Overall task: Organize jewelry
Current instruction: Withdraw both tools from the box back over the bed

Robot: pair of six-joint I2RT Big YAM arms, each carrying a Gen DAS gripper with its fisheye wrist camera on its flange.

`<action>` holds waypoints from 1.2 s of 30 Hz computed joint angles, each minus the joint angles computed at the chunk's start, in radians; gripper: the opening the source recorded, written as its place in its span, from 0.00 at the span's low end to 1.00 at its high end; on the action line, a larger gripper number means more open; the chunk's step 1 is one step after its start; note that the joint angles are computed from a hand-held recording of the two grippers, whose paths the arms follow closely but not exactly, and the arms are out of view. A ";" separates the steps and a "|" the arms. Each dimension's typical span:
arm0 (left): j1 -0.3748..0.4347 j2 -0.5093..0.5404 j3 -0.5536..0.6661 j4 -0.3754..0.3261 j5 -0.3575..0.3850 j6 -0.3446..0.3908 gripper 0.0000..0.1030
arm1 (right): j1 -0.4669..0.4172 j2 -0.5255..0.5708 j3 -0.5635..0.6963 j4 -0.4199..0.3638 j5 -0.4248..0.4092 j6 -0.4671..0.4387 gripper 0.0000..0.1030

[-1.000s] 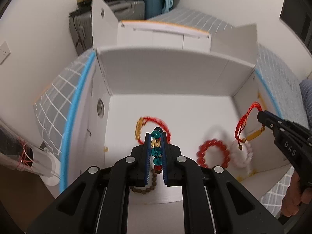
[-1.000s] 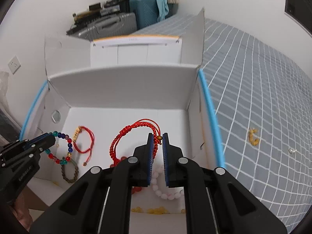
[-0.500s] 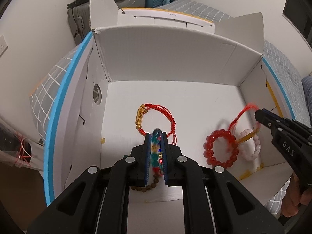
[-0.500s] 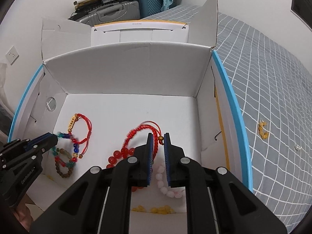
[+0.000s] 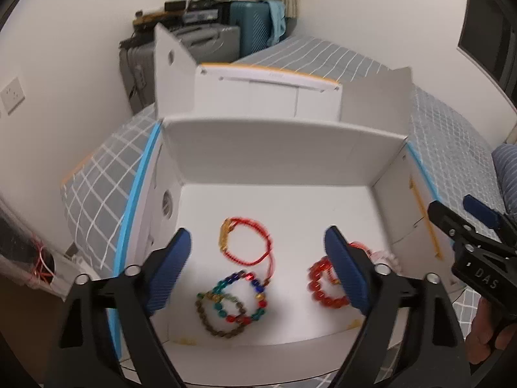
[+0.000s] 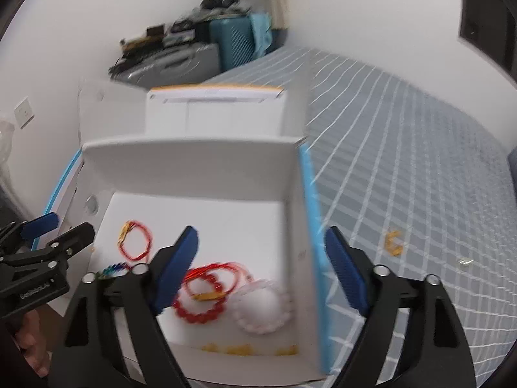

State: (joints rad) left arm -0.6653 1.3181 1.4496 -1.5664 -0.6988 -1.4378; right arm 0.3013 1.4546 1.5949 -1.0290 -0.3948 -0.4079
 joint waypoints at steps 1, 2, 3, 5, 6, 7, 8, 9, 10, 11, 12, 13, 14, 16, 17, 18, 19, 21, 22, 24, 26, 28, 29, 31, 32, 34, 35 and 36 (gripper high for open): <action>0.001 0.012 0.016 0.000 -0.006 0.011 0.87 | -0.010 0.005 0.012 0.001 -0.004 0.002 0.84; 0.001 0.028 0.040 0.003 -0.015 0.028 0.88 | -0.024 0.012 0.029 0.003 -0.004 0.004 0.85; 0.000 0.045 0.065 0.008 -0.027 0.047 0.92 | -0.037 0.020 0.044 0.006 -0.002 0.007 0.86; -0.003 0.077 0.107 0.019 -0.049 0.078 0.93 | -0.064 0.038 0.076 0.013 0.008 0.017 0.89; -0.002 0.097 0.133 0.030 -0.056 0.100 0.94 | -0.078 0.049 0.094 0.017 0.009 0.023 0.91; 0.000 0.113 0.154 0.040 -0.060 0.120 0.94 | -0.094 0.060 0.112 0.022 0.010 0.028 0.92; -0.001 0.133 0.179 0.050 -0.065 0.144 0.94 | -0.103 0.068 0.123 0.027 0.015 0.031 0.92; 0.000 0.155 0.206 0.060 -0.068 0.170 0.94 | -0.115 0.079 0.139 0.030 0.021 0.032 0.93; 0.001 0.188 0.248 0.078 -0.069 0.211 0.94 | -0.129 0.093 0.158 0.031 0.024 0.030 0.93; 0.003 0.213 0.278 0.089 -0.066 0.238 0.94 | -0.146 0.111 0.183 0.030 0.031 0.030 0.93; 0.006 0.245 0.318 0.105 -0.060 0.272 0.94 | -0.156 0.124 0.201 0.026 0.036 0.029 0.93; 0.008 0.269 0.347 0.117 -0.055 0.298 0.94 | -0.173 0.147 0.232 0.018 0.044 0.030 0.93; 0.009 0.303 0.390 0.124 -0.048 0.327 0.94 | -0.186 0.162 0.253 0.012 0.047 0.031 0.93; 0.011 0.361 0.461 0.148 -0.036 0.384 0.94 | -0.215 0.195 0.295 0.001 0.053 0.034 0.93; 0.013 0.397 0.508 0.156 -0.026 0.414 0.94 | -0.235 0.219 0.326 -0.004 0.065 0.037 0.93; 0.015 0.433 0.555 0.161 -0.015 0.440 0.94 | -0.246 0.236 0.346 -0.009 0.070 0.040 0.93; 0.018 0.462 0.592 0.166 -0.004 0.459 0.94 | -0.258 0.250 0.363 -0.016 0.070 0.040 0.93; 0.018 0.521 0.672 0.172 0.016 0.497 0.94 | -0.288 0.296 0.421 -0.040 0.078 0.039 0.93; 0.018 0.562 0.729 0.169 0.029 0.530 0.94 | -0.303 0.316 0.444 -0.044 0.085 0.042 0.93; 0.018 0.635 0.831 0.158 0.041 0.573 0.94 | -0.326 0.351 0.483 -0.054 0.093 0.045 0.93; 0.021 0.703 0.929 0.132 0.058 0.578 0.94 | -0.350 0.389 0.523 -0.067 0.102 0.048 0.93; 0.029 0.778 1.035 0.106 0.092 0.596 0.94 | -0.366 0.413 0.544 -0.074 0.107 0.052 0.93; 0.032 0.810 1.080 0.087 0.101 0.593 0.94 | -0.375 0.428 0.557 -0.079 0.109 0.052 0.93; 0.038 0.885 1.185 0.049 0.113 0.582 0.94 | -0.390 0.463 0.589 -0.097 0.111 0.049 0.93; 0.040 0.918 1.231 0.034 0.119 0.583 0.94 | -0.399 0.491 0.620 -0.118 0.110 0.050 0.93; 0.050 0.996 1.338 -0.005 0.143 0.592 0.94 | -0.409 0.522 0.656 -0.140 0.105 0.056 0.93; 0.055 1.048 1.414 -0.039 0.155 0.592 0.94 | -0.414 0.547 0.683 -0.157 0.105 0.059 0.93; 0.060 1.075 1.441 -0.045 0.167 0.591 0.94 | -0.417 0.570 0.710 -0.175 0.104 0.061 0.93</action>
